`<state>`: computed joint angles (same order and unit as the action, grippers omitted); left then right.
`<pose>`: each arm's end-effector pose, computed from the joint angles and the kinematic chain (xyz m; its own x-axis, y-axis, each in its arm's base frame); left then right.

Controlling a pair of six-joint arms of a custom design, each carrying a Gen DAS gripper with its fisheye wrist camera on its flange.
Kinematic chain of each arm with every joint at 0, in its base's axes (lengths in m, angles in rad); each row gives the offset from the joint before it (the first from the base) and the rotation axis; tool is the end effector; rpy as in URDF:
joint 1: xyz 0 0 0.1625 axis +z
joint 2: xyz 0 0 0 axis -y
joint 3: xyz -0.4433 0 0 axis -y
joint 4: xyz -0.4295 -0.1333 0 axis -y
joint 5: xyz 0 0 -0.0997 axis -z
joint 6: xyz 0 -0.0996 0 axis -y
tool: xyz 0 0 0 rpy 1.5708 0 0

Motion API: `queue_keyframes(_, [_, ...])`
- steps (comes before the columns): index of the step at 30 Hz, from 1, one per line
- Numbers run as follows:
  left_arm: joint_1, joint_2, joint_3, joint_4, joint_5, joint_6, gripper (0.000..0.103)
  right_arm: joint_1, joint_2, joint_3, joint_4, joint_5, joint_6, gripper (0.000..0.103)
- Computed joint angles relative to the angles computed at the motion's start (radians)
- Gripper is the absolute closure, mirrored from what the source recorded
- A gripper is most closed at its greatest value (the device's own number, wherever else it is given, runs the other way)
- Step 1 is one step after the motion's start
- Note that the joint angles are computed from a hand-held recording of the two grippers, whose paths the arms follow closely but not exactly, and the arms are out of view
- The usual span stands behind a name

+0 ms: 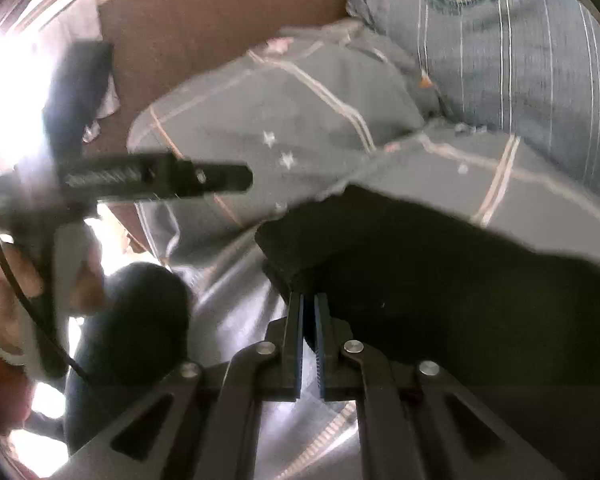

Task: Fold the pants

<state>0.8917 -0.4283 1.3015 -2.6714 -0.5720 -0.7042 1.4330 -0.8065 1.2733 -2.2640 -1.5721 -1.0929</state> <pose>-0.3263 -0.7498 -0.0126 -0.8079 -0.3441 -0.4784 0.1166 0.7024 -0.7022 0.0207 -0.8205 0.2145 -0.5744 -0.7938 0.1999 -0.8179 0.5662 -0.1021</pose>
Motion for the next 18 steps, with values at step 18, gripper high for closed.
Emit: queue_keyframes(18, [-0.028, 0.309, -0.478, 0.116, -0.131, 0.262, 0.030, -0.153, -0.135, -0.066, -0.099, 0.119, 0.197, 0.066])
